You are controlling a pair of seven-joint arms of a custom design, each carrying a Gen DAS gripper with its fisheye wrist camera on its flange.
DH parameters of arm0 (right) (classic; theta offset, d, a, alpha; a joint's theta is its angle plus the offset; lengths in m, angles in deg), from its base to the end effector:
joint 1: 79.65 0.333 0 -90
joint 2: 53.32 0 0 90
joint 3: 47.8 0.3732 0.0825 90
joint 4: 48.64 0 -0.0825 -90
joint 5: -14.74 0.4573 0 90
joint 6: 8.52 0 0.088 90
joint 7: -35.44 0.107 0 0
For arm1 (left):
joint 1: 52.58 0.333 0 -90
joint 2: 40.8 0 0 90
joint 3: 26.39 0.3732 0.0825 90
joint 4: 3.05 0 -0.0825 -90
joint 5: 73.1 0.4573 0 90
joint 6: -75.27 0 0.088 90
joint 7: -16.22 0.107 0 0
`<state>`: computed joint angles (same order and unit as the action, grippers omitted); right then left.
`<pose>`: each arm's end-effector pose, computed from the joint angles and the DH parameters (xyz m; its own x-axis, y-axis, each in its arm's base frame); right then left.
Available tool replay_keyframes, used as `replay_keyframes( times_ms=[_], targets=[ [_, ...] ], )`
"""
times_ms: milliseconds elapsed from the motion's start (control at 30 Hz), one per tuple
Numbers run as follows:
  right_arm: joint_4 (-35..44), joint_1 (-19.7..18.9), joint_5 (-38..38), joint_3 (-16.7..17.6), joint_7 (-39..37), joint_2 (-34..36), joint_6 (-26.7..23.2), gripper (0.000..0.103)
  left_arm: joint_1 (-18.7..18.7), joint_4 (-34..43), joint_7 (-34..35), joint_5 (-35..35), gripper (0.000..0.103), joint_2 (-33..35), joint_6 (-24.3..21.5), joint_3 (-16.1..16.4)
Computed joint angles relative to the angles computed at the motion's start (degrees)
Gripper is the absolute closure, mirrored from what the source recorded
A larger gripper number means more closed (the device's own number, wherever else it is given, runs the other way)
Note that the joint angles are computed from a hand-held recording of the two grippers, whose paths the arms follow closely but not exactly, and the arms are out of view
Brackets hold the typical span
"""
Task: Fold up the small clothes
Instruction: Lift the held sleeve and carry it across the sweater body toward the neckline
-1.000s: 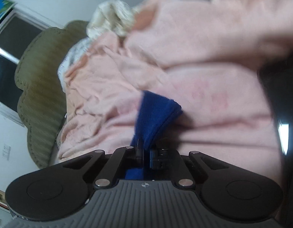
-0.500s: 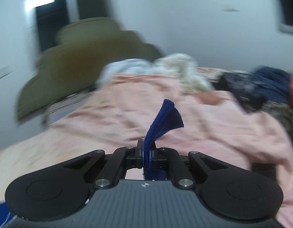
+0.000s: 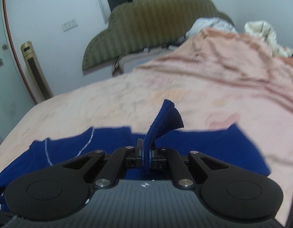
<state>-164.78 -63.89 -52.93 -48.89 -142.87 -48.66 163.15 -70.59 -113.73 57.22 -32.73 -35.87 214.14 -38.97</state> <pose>0.6249 0.2323 0.4975 -0.0910 -0.9584 -0.2707 -0.5517 0.2748 -0.7875 0.5934 -0.3432 0.5131 -0.0541 -0.9803 -0.1900 -0.7914 0.1581 -0.5905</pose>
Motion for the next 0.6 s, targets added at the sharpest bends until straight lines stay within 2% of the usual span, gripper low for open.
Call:
replay_keyframes(
  times_ms=[133, 200, 467, 600],
  targets=[
    [-0.82, -0.70, 15.92, 1.84, -13.41, 1.31, 4.25, 0.093, 0.11, -0.47, -0.43, 1.10, 0.000, -0.29, 0.52, 0.18],
    [-0.21, -0.56, 21.93, 2.52, -19.54, 1.92, 4.14, 0.092, 0.31, -0.79, -0.62, 1.40, 0.000, -0.52, 1.08, 0.26],
    [6.83, 6.06, 24.71, 0.74, -30.89, 5.75, -0.92, 0.092, 1.32, -2.65, -1.30, 2.87, 0.000, -2.04, 2.61, 0.31],
    [10.52, 8.14, 29.22, 1.01, -37.27, 8.71, -2.64, 0.092, 2.20, -4.10, -0.88, 2.42, 0.000, -3.20, 3.43, 0.28]
  ],
)
